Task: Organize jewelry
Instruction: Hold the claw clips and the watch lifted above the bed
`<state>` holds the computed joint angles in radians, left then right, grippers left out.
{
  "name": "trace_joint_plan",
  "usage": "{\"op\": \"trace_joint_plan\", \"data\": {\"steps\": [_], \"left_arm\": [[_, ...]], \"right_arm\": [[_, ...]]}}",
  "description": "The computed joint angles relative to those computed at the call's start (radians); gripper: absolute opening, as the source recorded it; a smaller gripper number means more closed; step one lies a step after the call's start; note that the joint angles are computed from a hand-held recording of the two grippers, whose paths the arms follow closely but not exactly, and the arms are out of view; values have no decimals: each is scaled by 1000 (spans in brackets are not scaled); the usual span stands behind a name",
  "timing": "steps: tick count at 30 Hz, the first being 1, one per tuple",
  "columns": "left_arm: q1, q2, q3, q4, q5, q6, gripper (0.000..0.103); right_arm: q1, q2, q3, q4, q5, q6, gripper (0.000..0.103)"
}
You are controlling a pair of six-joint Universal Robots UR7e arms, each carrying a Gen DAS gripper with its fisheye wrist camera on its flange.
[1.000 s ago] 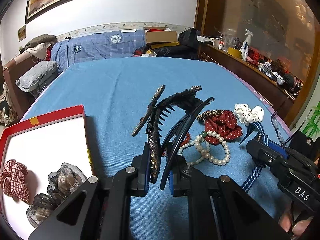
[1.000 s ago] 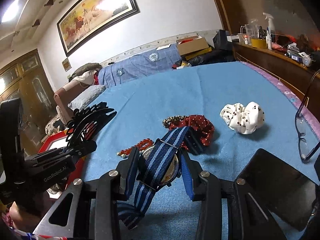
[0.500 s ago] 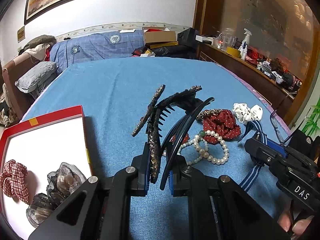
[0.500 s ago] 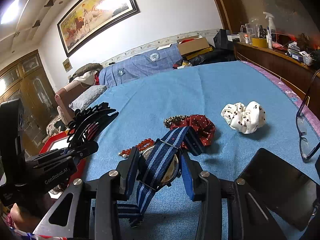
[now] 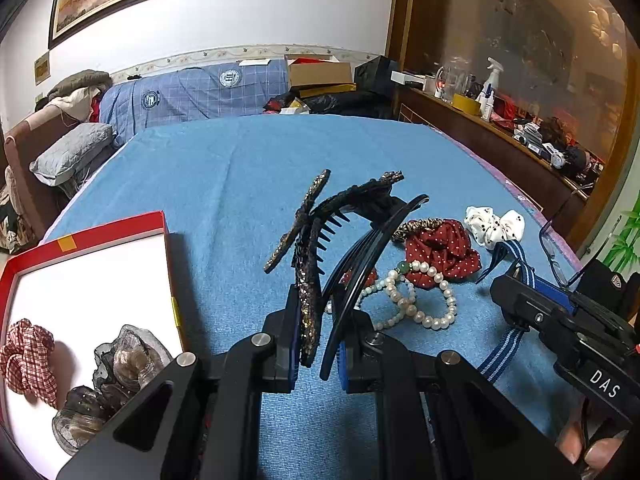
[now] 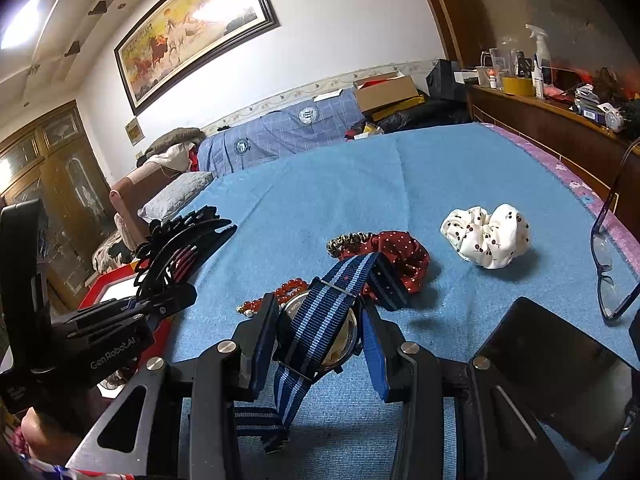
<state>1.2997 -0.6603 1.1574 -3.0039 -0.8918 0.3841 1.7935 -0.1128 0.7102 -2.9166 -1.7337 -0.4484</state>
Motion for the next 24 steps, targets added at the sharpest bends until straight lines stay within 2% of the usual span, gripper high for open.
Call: {"op": "trace_joint_plan", "data": {"steps": [24], "left_arm": [[-4, -9, 2, 27, -3, -46, 13]], "right_arm": [[0, -10, 27, -54, -14, 26, 43]]}}
